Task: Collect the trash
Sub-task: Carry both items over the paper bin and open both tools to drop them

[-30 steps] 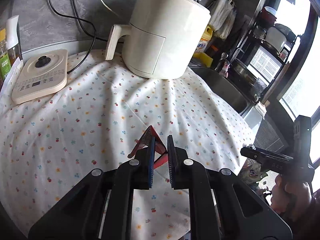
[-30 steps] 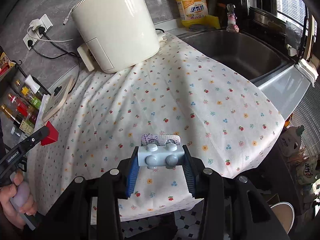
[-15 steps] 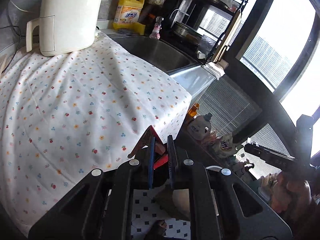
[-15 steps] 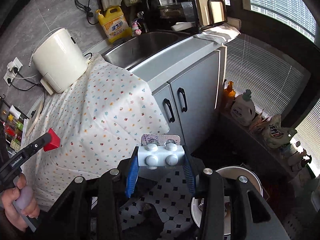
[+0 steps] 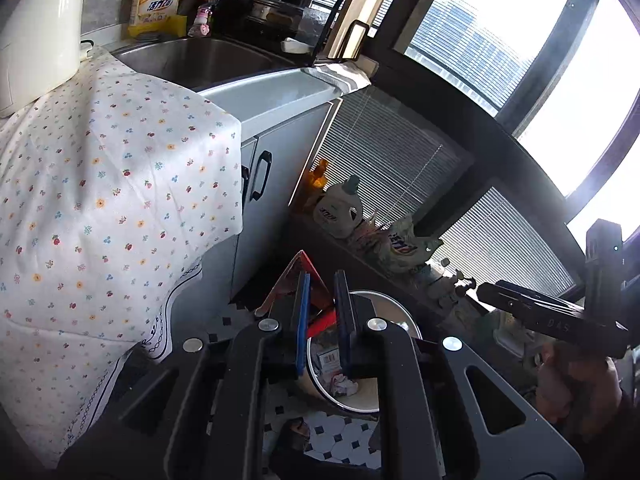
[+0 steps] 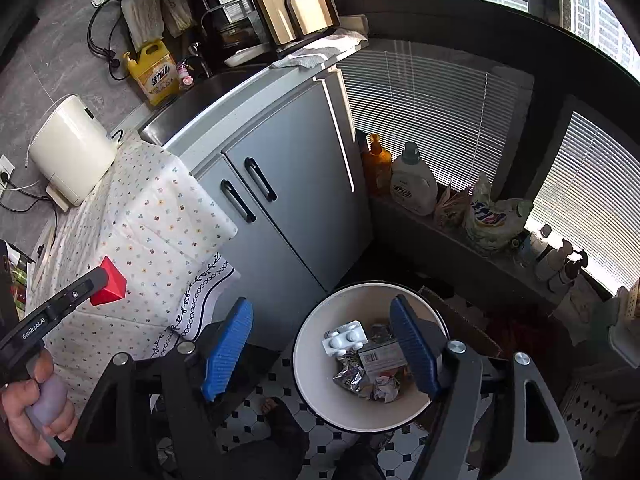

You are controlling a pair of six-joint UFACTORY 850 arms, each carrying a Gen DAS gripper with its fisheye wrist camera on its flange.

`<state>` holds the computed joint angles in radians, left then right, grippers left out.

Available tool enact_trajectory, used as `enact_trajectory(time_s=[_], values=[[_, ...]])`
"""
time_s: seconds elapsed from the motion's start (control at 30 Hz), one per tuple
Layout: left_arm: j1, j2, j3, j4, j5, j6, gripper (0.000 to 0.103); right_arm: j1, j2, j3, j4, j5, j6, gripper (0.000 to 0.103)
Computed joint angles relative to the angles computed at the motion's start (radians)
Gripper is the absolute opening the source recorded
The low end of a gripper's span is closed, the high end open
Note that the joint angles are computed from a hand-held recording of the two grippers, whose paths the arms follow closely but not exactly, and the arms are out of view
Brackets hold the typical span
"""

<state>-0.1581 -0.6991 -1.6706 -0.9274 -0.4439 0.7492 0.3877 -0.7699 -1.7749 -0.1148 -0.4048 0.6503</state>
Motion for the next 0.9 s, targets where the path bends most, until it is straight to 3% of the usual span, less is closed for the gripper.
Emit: enact_trajectory(time_s=[0.37, 0.7, 0.9], values=[[-0.086, -0.060, -0.067, 0.008, -0.071, 0.009, 0.012, -0.044, 0.160, 0.258, -0.192, 0.089, 0.251, 0.078], [-0.153, -0.159, -0.193, 0.063, -0.153, -0.032, 0.013, -0.078, 0.247, 0.396, -0.363, 0.112, 0.472, 0.078], [-0.158, -0.225, -0.275, 0.099, -0.207, -0.109, 0.017, -0.090, 0.273, 0.441, -0.418, 0.112, 0.551, 0.078]])
